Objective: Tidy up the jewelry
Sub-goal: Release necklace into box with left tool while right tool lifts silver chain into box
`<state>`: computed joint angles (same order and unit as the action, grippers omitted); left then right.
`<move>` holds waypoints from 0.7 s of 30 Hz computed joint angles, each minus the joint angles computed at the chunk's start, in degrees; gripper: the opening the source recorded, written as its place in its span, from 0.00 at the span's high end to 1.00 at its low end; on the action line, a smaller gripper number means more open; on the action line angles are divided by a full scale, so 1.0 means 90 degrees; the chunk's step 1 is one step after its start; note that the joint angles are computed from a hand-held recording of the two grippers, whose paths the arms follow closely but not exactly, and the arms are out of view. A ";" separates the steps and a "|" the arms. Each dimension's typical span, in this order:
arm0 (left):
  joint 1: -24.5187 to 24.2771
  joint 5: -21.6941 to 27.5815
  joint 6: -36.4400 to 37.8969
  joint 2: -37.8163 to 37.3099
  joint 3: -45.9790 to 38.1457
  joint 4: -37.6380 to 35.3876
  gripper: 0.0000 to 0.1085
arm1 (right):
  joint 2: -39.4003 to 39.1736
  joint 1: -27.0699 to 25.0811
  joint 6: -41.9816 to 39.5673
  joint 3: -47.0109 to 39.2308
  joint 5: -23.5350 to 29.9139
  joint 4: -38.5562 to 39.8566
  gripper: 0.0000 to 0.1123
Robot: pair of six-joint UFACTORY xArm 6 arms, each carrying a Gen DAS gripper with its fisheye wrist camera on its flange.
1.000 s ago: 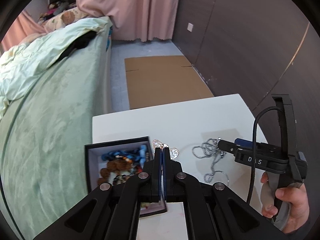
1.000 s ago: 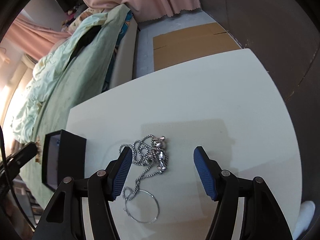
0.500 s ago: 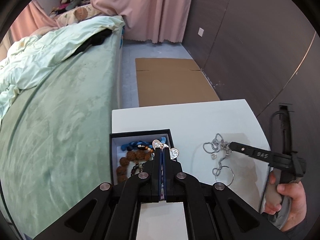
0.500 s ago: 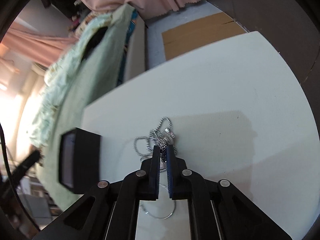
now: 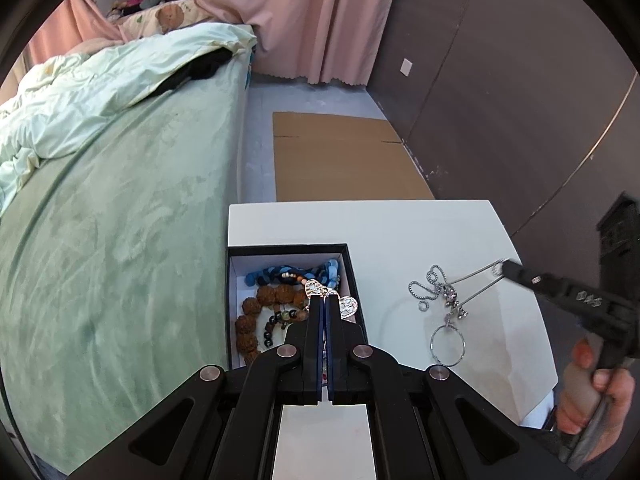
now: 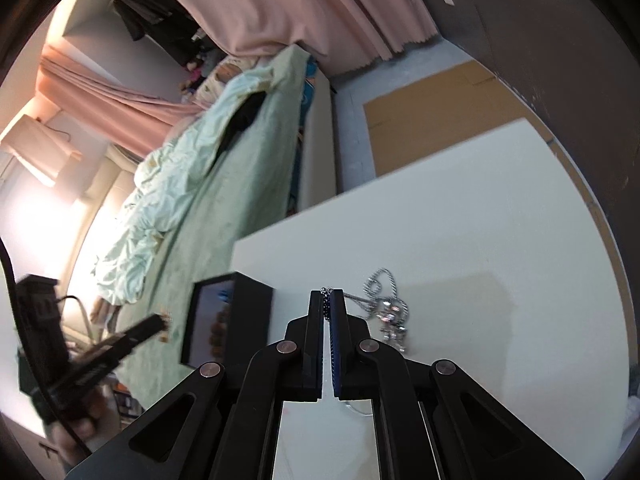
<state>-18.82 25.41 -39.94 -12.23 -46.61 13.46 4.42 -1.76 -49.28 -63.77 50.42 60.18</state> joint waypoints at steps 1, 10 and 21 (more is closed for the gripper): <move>0.0017 -0.0033 0.0006 0.0001 0.0031 -0.0033 1.00 | -0.0069 0.0010 -0.0006 -0.0006 0.0031 0.0024 0.96; 0.0148 -0.0318 0.0802 0.0188 0.0134 -0.1274 1.00 | -0.0825 0.0265 0.0113 -0.0182 0.0303 -0.0120 0.96; 0.0305 -0.0913 0.1188 -0.0461 0.0750 -0.2312 0.36 | -0.1481 0.0561 0.0326 -0.0777 0.0340 -0.0454 0.96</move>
